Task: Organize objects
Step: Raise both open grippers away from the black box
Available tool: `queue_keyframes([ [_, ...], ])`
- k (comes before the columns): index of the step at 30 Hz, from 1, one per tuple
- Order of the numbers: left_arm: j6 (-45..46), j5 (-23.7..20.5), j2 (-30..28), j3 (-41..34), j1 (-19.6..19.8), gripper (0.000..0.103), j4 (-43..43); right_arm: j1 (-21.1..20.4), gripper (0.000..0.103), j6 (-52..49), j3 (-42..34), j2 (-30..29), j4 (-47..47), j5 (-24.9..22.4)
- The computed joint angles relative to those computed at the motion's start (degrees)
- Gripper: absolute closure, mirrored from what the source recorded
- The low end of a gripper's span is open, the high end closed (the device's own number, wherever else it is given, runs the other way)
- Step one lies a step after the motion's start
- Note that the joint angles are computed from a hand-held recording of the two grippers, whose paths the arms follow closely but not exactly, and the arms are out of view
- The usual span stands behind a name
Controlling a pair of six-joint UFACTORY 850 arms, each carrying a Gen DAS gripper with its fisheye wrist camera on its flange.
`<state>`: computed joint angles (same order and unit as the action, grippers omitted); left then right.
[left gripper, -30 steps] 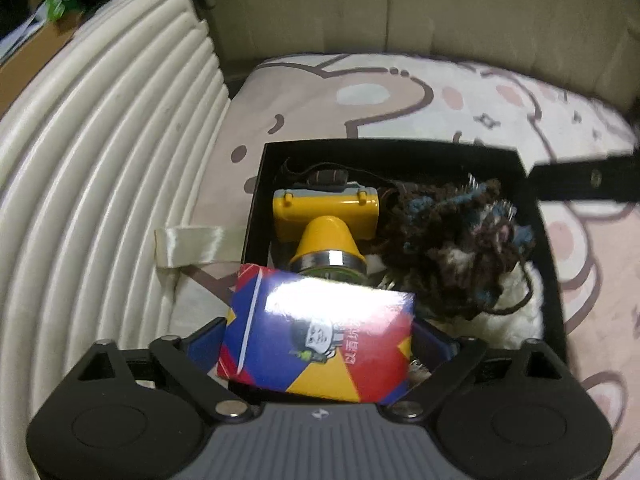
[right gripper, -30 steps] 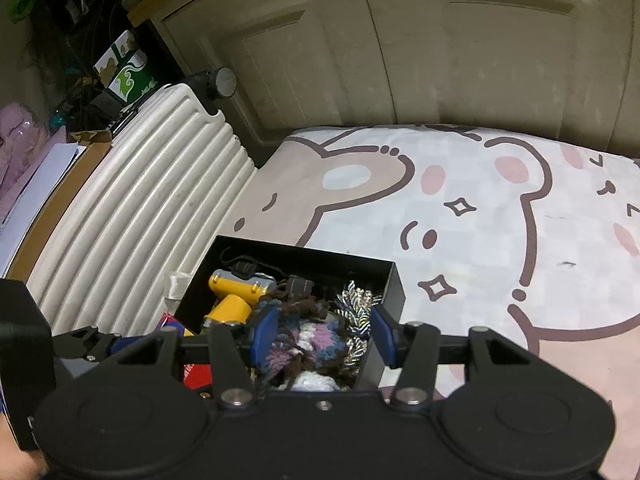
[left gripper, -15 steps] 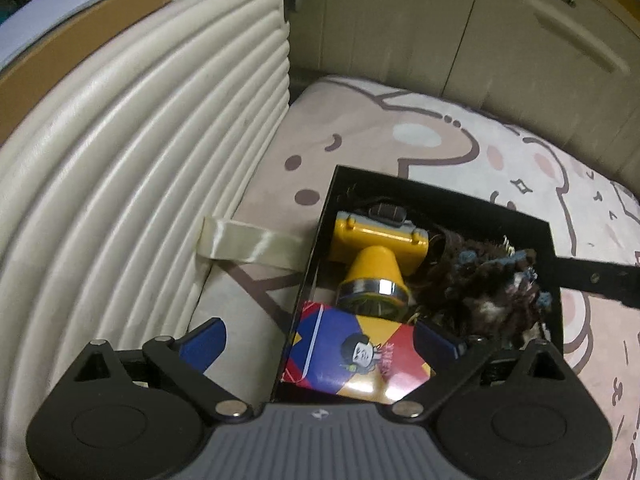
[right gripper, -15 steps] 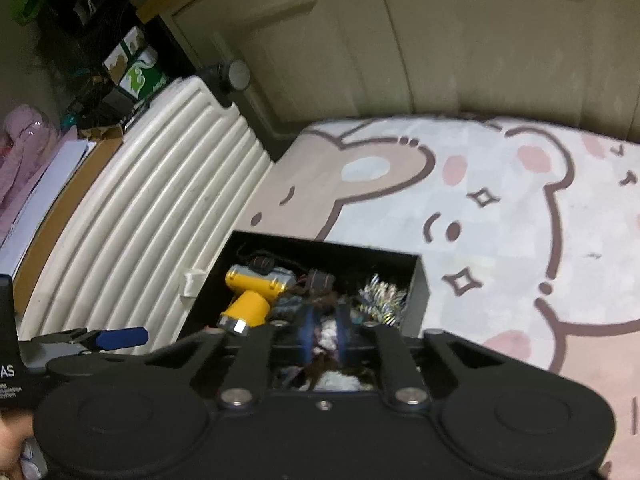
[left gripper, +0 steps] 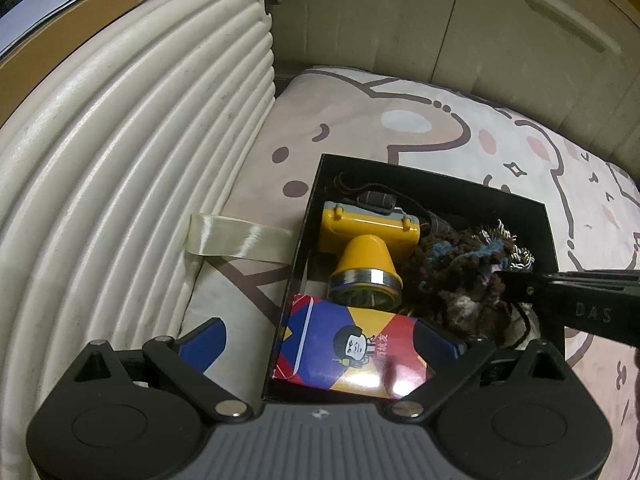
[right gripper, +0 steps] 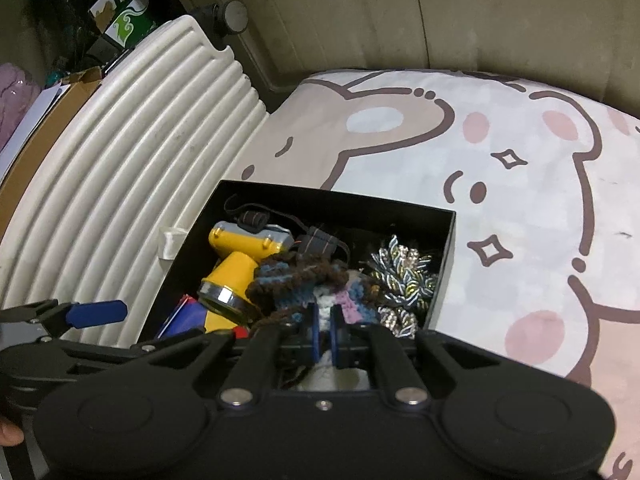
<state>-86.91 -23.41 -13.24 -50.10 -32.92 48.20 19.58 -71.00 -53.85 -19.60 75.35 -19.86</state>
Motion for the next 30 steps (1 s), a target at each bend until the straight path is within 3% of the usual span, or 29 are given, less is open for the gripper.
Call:
queue_keyframes([
  [5, -0.4, -0.3, 0.6, 0.1, -0.2, 0.004, 0.1, -0.9, 0.089, -3.0, 1.2, 2.3, 2.3, 0.7],
  [11, -2.3, -1.0, 1.7, 0.5, -1.0, 0.004, 1.8, -1.6, 0.068, -10.8, 3.6, 5.9, 10.1, 2.9],
  [13, -3.7, -1.3, 2.4, 0.7, -1.3, 0.002, 2.7, -1.3, 0.051, -12.8, 4.4, 7.2, 11.3, 4.8],
  [19, -5.9, -3.2, 4.9, 1.3, -3.0, 0.0, 5.0, -1.2, 0.017, -14.3, 6.4, 10.8, 11.6, 7.5],
  [24, -6.2, -7.6, 7.4, 1.1, -5.0, 0.0, 4.5, -1.2, 0.004, -14.1, 7.8, 14.3, 9.9, 8.6],
  [30, -6.4, -15.3, 9.5, -0.3, -8.4, 0.0, 3.8, -1.4, 0.0, -2.6, 9.8, 18.9, -2.5, 9.9],
])
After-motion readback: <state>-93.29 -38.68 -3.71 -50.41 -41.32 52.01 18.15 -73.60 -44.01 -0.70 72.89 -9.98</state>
